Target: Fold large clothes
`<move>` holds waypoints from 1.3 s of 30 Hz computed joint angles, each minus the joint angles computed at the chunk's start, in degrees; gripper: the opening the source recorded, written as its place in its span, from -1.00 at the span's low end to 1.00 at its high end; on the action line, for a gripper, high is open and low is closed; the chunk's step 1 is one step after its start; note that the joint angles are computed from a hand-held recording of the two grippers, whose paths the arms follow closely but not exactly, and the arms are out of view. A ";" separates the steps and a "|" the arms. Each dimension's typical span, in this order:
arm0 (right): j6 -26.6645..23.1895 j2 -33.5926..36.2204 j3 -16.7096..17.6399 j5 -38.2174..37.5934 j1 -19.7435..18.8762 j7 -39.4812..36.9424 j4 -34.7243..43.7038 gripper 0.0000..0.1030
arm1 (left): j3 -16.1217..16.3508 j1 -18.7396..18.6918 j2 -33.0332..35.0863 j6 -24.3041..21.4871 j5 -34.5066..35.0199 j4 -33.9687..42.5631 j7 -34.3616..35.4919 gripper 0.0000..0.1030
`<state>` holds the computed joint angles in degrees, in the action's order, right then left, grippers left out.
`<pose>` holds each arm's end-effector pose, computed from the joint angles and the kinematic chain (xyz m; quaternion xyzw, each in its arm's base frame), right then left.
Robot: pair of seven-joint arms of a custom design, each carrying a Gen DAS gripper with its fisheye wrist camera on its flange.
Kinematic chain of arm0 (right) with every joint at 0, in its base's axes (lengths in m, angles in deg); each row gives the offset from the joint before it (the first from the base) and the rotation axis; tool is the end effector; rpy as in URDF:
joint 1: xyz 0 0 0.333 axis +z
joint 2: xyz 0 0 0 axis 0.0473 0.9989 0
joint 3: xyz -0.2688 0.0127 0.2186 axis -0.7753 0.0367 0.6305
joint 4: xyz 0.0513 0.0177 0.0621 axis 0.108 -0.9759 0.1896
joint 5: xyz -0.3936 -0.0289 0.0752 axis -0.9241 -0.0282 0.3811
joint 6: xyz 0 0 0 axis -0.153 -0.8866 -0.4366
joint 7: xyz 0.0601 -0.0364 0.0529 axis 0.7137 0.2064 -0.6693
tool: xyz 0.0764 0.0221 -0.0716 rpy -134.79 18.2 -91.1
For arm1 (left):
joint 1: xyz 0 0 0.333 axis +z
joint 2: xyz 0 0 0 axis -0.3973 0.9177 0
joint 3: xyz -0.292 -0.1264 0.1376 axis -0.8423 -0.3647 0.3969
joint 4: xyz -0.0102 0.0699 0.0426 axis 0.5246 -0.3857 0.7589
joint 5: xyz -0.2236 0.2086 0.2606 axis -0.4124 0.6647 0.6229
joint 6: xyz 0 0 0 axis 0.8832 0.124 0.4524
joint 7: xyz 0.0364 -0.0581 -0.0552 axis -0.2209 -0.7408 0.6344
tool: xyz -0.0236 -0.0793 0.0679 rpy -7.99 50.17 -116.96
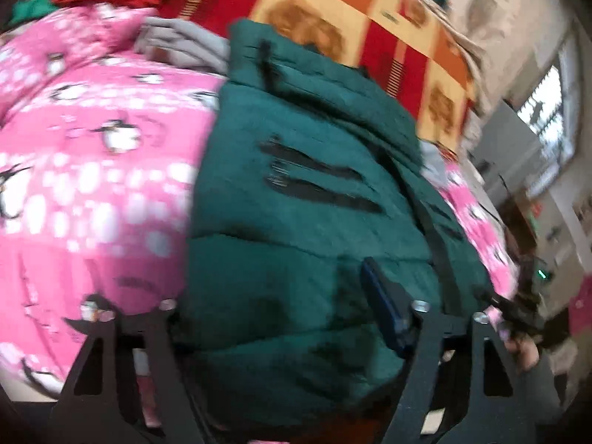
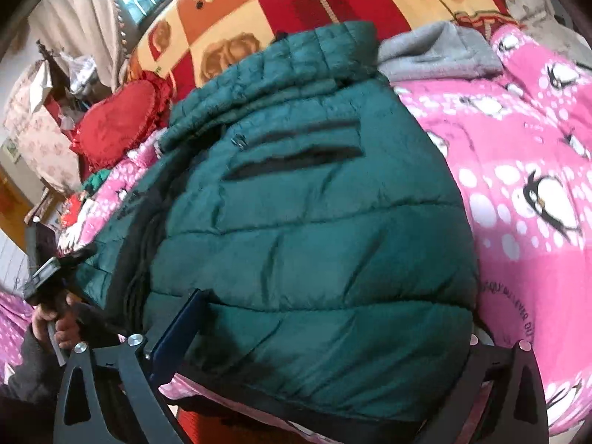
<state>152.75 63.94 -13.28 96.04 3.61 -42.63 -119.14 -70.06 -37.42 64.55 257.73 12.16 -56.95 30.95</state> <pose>0.6658 0.0413 0.4898 -0.7608 0.5000 0.0232 0.4130 0.4726 -0.3138 0.4909 -0.7670 0.4883 -0.3977 0.1231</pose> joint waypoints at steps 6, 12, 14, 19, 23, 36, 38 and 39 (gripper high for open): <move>5.02 -0.57 -0.05 2.24 0.75 -1.72 -0.88 0.46 | -0.26 -0.28 -1.08 -2.13 -4.42 -1.53 1.26 -0.29; 4.90 1.46 0.02 -2.41 1.01 3.85 0.52 0.23 | -0.61 -1.00 0.17 -4.95 -5.95 -0.27 3.13 -0.08; 4.53 1.56 0.22 -2.03 0.68 4.13 0.60 0.26 | -0.44 -1.16 0.92 -4.04 -6.27 0.13 3.64 0.09; 9.18 -1.15 1.64 5.08 0.17 -5.06 -2.69 0.09 | 0.16 -0.96 0.59 -1.51 -5.43 -0.89 1.34 0.10; 12.83 -1.82 1.19 4.73 1.97 -7.51 -3.92 0.05 | -0.34 -0.89 0.51 -3.25 -0.86 -0.19 -2.88 0.10; 14.24 -10.15 -0.39 5.23 2.87 -7.74 -10.36 -0.71 | -1.87 -3.09 -4.90 -12.67 -6.78 -0.57 5.01 -0.76; 12.30 -12.15 -1.31 6.11 2.72 -7.89 -11.80 -0.71 | -2.25 -3.58 -6.96 -13.36 -8.64 -1.87 6.71 -0.76; 11.63 -12.70 -1.66 6.09 2.78 -7.78 -12.15 -0.71 | -2.45 -3.74 -7.69 -13.50 -9.28 -2.33 7.40 -0.76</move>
<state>164.38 51.24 -14.94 102.14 6.38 -50.41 -131.29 -72.51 -41.15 56.86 244.23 2.88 -59.28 38.35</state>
